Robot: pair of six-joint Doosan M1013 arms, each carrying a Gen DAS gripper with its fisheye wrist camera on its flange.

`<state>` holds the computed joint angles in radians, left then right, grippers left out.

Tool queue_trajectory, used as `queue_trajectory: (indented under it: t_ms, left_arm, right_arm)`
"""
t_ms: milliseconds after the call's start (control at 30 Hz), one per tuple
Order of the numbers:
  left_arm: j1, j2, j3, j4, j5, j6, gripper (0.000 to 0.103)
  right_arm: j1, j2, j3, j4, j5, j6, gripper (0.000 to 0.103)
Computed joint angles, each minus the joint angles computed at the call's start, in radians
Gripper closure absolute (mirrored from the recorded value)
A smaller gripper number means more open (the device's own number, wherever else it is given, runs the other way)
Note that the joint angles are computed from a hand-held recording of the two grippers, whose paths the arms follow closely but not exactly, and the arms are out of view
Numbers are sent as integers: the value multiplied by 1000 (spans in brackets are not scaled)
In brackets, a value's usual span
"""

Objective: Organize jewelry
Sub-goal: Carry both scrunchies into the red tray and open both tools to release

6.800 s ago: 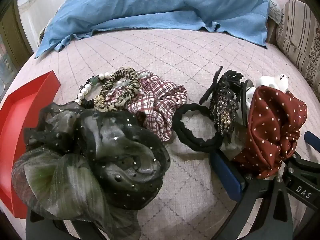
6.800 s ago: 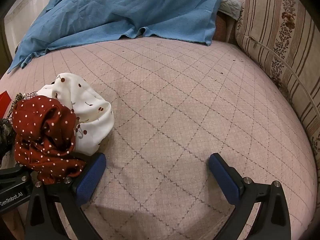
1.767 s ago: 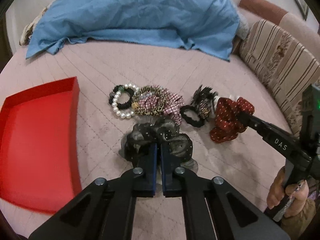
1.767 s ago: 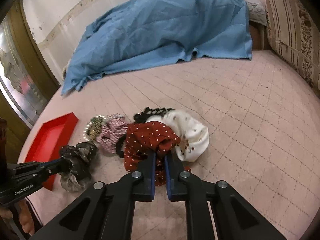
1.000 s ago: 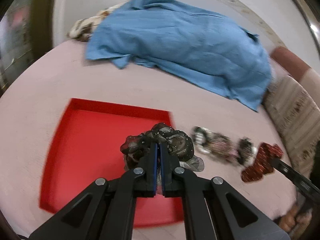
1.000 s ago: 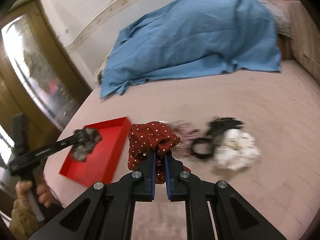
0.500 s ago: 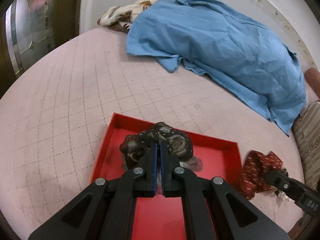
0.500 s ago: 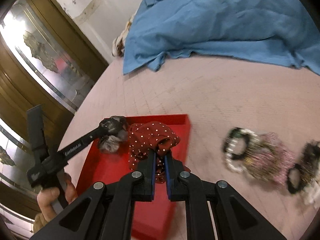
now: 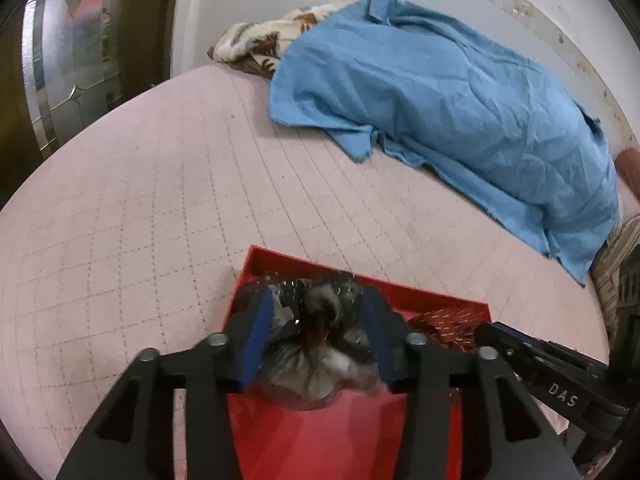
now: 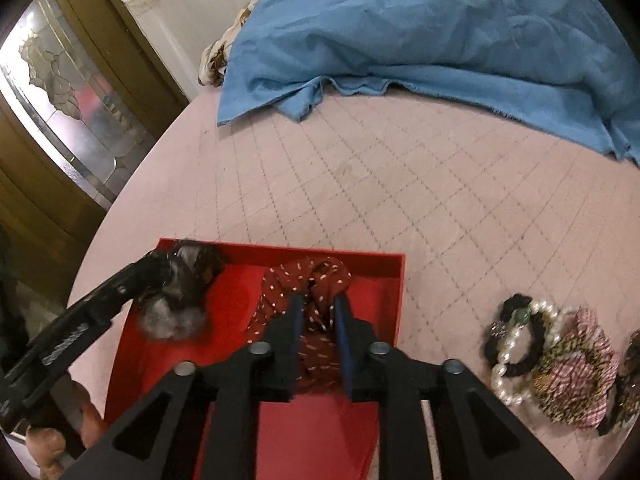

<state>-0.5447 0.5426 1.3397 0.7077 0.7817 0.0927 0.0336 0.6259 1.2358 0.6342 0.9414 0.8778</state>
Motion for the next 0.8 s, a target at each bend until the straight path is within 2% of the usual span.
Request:
queue_trajectory:
  t_ms: [33, 67, 100, 167, 300, 433, 467, 533, 567, 600, 700, 800]
  left_arm:
    - [0, -5, 7, 10, -7, -18, 46]
    - [0, -9, 13, 16, -15, -32, 45]
    - [0, -12, 20, 23, -23, -49, 45]
    - [0, -20, 31, 33, -38, -75, 44]
    - [-10, -35, 53, 73, -47, -130, 44]
    - [-21, -45, 65, 102, -45, -160, 44]
    - [-24, -46, 67, 105, -45, -163, 44]
    - [-29, -47, 68, 110, -36, -163, 44]
    - [-32, -46, 67, 115, -31, -164, 44]
    - [-34, -46, 67, 117, -28, -164, 44]
    - [-40, -45, 64, 123, -13, -163, 44]
    - [-44, -47, 68, 135, -9, -173, 44]
  right_arm:
    - [-1, -2, 2, 4, -8, -5, 71]
    - [-5, -9, 8, 17, -11, -16, 63]
    - [-12, -17, 16, 34, -13, -26, 56]
    - [-22, -35, 35, 54, -16, -42, 49]
    - [-40, -79, 100, 20, -24, -74, 48]
    - [-57, -119, 178, 6, 5, -119, 48]
    - [-59, -127, 194, 7, 10, -131, 48]
    - [-60, -149, 238, 1, 0, -162, 61]
    - [-59, -155, 251, -10, -6, -169, 74]
    - [-57, -160, 263, -22, -9, -171, 78]
    - [-53, -177, 296, -45, -48, -174, 82]
    - [-57, -181, 306, -41, -45, -161, 83]
